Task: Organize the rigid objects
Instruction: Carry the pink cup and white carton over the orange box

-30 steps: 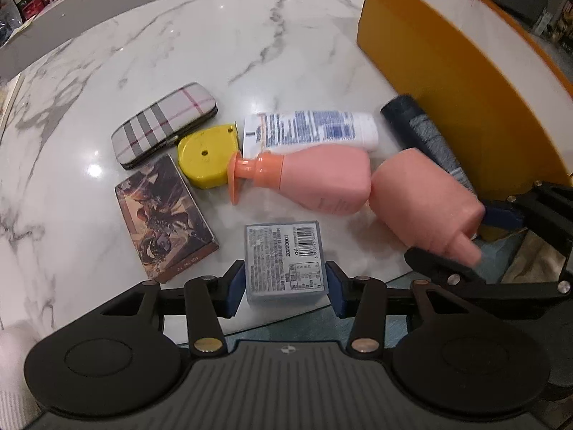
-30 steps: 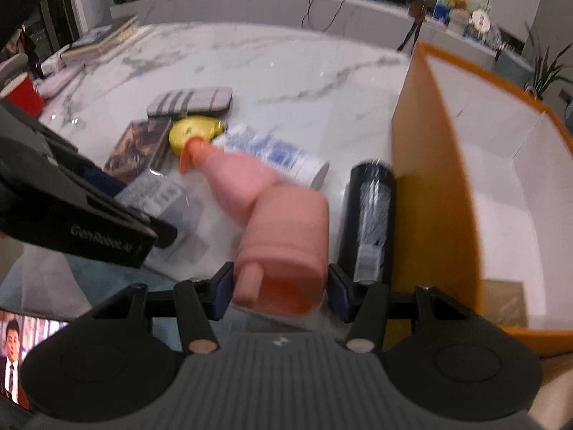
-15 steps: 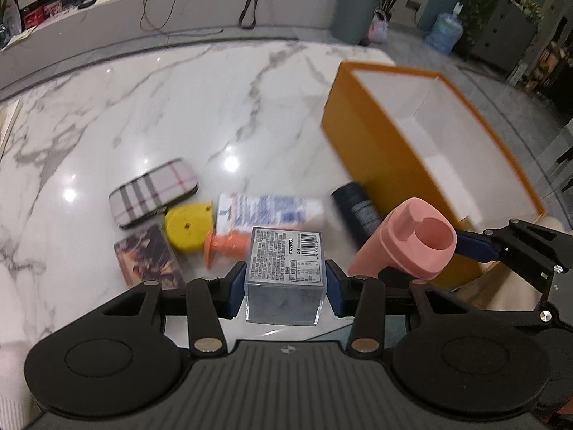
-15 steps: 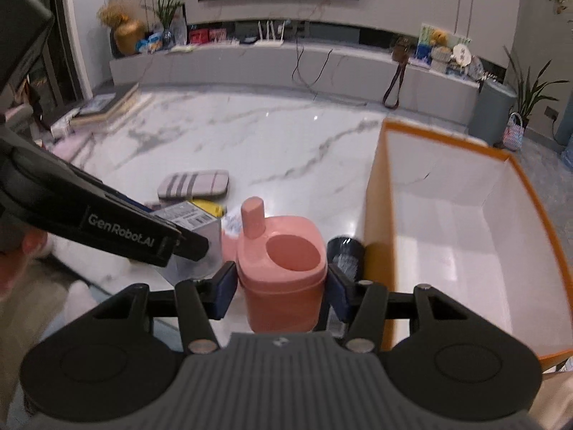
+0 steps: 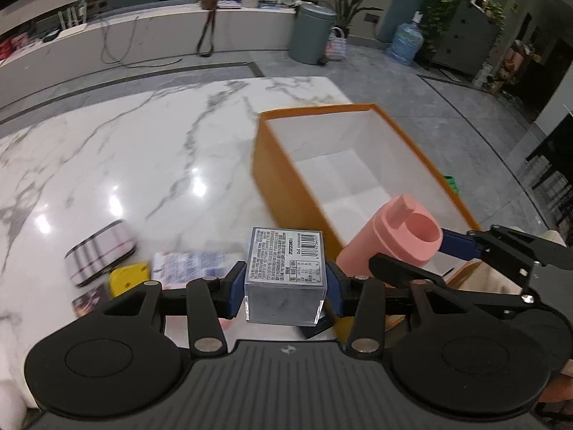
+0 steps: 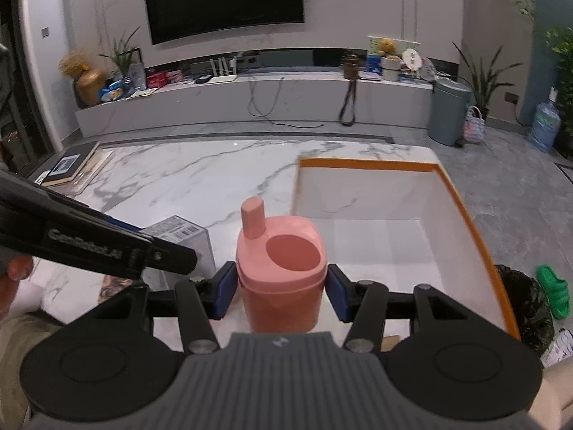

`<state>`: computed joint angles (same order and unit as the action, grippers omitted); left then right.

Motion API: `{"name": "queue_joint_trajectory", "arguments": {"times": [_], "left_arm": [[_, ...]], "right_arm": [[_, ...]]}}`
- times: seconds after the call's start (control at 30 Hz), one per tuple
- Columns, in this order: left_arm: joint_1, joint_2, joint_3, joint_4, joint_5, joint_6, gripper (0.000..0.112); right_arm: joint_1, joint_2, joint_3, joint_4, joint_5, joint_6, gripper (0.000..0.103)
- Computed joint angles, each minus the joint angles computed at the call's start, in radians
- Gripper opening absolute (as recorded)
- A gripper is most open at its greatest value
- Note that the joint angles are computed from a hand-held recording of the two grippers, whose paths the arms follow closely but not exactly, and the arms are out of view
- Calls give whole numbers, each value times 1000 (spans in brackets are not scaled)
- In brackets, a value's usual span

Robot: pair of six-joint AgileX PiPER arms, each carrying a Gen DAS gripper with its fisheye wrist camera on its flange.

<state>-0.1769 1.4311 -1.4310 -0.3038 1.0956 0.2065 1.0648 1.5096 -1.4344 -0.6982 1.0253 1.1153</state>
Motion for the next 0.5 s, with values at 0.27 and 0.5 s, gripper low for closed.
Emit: {"name": "queue_joint_trajectory", "arguments": {"times": [0.27,0.5], "left_arm": [[-130,105,-126,48,3,-28,52],[-204,213,-224,107,-3,-17,52]], "right_arm": [[-166,-78,94,124,-65,-93,53],[-330,-57,156,293,-165,-203,53]]}}
